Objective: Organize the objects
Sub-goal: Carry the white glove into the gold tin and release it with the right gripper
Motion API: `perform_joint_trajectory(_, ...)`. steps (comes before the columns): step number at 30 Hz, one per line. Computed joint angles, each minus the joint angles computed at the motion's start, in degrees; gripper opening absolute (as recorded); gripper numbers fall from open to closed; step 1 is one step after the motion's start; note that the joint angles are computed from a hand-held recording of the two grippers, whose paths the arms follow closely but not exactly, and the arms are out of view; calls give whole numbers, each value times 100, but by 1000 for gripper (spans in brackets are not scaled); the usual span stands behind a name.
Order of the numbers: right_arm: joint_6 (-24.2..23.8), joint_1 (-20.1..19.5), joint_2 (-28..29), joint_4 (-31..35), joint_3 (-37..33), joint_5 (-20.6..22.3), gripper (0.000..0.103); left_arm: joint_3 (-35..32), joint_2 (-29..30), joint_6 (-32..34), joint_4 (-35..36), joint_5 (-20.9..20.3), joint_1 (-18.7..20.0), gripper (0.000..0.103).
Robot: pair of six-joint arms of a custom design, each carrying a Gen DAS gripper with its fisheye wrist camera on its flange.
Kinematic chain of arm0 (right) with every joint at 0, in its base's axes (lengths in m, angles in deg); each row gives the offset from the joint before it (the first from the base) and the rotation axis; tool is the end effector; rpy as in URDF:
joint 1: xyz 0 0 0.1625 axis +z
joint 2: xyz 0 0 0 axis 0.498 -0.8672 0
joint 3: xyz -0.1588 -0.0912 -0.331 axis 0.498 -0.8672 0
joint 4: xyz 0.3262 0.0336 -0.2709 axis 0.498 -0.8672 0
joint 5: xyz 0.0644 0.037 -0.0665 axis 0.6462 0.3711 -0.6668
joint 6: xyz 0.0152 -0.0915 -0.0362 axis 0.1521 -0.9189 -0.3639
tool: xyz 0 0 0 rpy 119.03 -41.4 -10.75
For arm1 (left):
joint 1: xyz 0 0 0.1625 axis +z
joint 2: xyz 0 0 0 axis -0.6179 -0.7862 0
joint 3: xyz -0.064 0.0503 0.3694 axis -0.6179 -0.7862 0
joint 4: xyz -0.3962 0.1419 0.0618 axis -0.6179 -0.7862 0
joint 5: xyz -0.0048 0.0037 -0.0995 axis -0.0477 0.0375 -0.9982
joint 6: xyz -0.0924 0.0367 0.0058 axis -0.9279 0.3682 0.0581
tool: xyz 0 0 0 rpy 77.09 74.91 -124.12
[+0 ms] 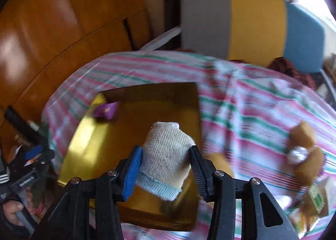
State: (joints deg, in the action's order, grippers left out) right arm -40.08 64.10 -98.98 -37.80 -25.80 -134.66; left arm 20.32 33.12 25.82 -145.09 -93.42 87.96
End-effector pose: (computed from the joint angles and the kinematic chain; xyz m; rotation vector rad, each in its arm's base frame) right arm 0.1634 -0.8128 0.2573 0.9264 -2.5636 0.4503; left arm -0.2525 -0.6504 0.1187 -0.2154 2.0738 -1.0882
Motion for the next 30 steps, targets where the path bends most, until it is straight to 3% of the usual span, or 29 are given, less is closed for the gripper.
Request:
perform_joint_trajectory(6, 308, 253, 992, 1230, -951, -165, 47, 196, -119, -29, -226, 17, 6, 76)
perform_joint_trajectory(9, 687, 327, 1666, 1761, -1787, -154, 48, 251, -145, -61, -332, -11, 40, 76)
perform_joint_trajectory(12, 1112, 326, 2172, 1983, -2527, 335, 51, 300, -197, -96, -394, -95, 80, 76)
perform_joint_trajectory(14, 1383, 309, 2372, 2160, -2914, 711, 59, 322, -218, -104, -424, -105, 85, 76)
perform_joint_trajectory(15, 1395, 316, 2324, 2081, -2832, 775, 63, 330, -227, -95, -451, -102, 85, 76)
perform_joint_trajectory(21, 978, 335, 1532, 1123, -1458, 387, 63, 311, -192, 19, -546, 55, 48, 77)
perform_joint_trajectory(30, -29, 164, 31, -907, 866, 57, 69, 185, -37, 226, -487, 314, -119, 83)
